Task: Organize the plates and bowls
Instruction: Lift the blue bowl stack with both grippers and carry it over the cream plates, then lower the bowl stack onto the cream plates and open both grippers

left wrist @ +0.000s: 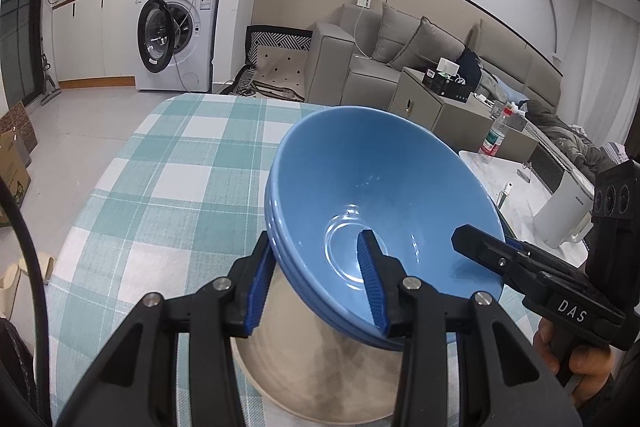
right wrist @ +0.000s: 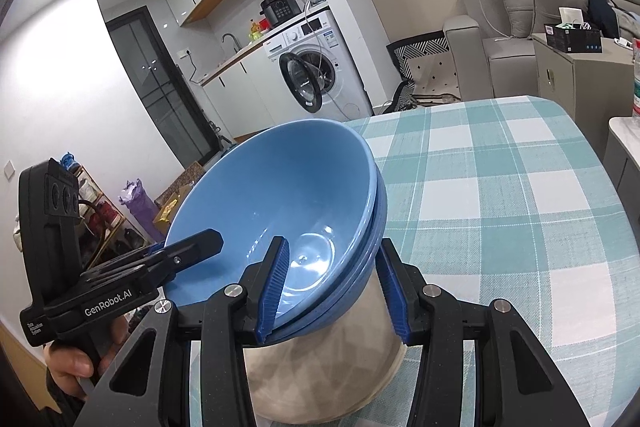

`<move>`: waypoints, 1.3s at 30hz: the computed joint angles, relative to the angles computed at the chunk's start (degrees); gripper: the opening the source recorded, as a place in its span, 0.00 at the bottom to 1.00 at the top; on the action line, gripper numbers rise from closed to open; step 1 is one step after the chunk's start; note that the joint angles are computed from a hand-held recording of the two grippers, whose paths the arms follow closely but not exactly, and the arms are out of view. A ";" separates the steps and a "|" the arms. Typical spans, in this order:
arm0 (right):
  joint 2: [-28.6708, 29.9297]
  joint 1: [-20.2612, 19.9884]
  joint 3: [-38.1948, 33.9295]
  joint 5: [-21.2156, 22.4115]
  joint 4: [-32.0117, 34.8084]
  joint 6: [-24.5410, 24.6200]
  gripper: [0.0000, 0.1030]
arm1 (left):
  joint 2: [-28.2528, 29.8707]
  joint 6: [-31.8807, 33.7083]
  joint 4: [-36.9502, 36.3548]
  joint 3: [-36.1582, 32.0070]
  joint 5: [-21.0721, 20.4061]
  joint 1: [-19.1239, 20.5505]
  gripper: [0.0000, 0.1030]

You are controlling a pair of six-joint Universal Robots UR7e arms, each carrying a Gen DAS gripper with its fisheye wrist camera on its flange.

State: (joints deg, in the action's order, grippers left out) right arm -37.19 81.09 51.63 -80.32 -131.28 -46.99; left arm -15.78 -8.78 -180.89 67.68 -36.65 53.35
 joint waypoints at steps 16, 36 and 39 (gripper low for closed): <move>0.35 0.34 -0.50 -2.59 3.39 -1.51 0.44 | -1.24 -3.93 2.01 2.95 0.01 0.42 0.39; 0.99 0.65 -1.74 -5.78 6.10 -1.98 0.45 | -2.17 -7.36 5.38 4.48 -1.06 0.98 0.40; 0.83 0.73 -1.30 -5.65 5.84 -2.24 0.46 | -2.29 -7.50 5.59 4.65 -0.81 0.97 0.41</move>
